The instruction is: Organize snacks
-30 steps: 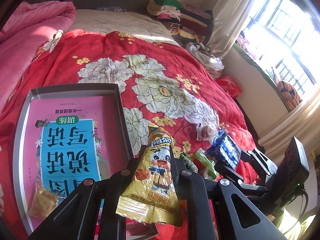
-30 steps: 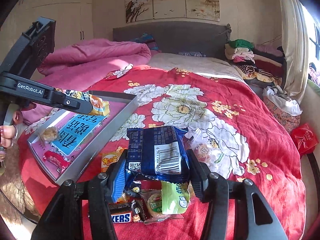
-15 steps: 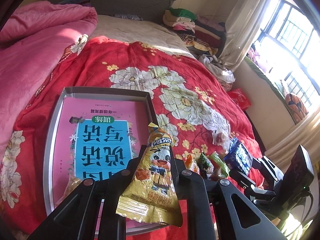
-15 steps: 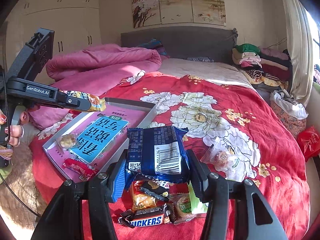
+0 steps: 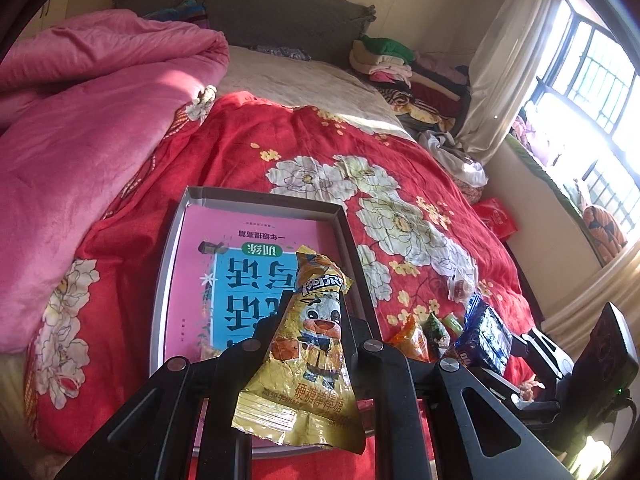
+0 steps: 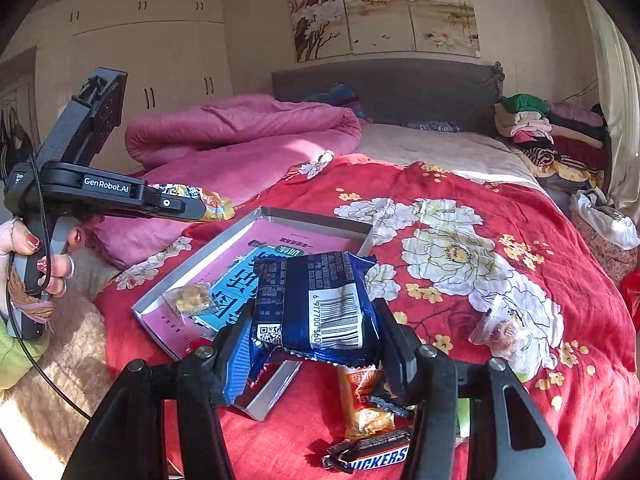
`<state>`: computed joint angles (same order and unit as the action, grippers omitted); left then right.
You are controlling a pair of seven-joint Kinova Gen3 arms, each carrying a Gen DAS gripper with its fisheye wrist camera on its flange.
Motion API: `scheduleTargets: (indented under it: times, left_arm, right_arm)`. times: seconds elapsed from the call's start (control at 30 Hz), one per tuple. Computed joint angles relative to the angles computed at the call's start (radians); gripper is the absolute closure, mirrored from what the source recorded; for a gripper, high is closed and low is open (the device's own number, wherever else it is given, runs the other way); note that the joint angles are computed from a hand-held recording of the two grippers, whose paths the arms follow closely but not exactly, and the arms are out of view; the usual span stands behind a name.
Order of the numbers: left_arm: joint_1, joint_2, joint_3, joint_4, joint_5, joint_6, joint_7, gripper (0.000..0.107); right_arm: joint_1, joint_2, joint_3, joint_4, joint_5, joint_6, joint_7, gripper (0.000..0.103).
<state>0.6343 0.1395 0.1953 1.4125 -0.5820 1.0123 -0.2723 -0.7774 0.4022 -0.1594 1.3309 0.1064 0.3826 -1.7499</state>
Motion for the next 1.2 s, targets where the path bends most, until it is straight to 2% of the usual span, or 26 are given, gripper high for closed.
scheduleTargets:
  times: [0.33,0.7,1.2]
  left_arm:
    - [0.000,-0.033,0.016,0.033,-0.027,0.033,0.039,0.090]
    - [-0.041,-0.053,0.031,0.100,0.009,-0.037,0.040,0.090]
    - [-0.047,-0.045,0.026,0.168,0.031,-0.113,0.018,0.090]
  right_arm:
    - [-0.037,0.026,-0.002,-0.053,0.012,0.036,0.014,0.048]
    - [-0.073,0.055,0.008,-0.113,0.030,0.086,0.016,0.048]
    - [-0.070,0.109,0.001,-0.202,-0.022,0.169,-0.008,0.048]
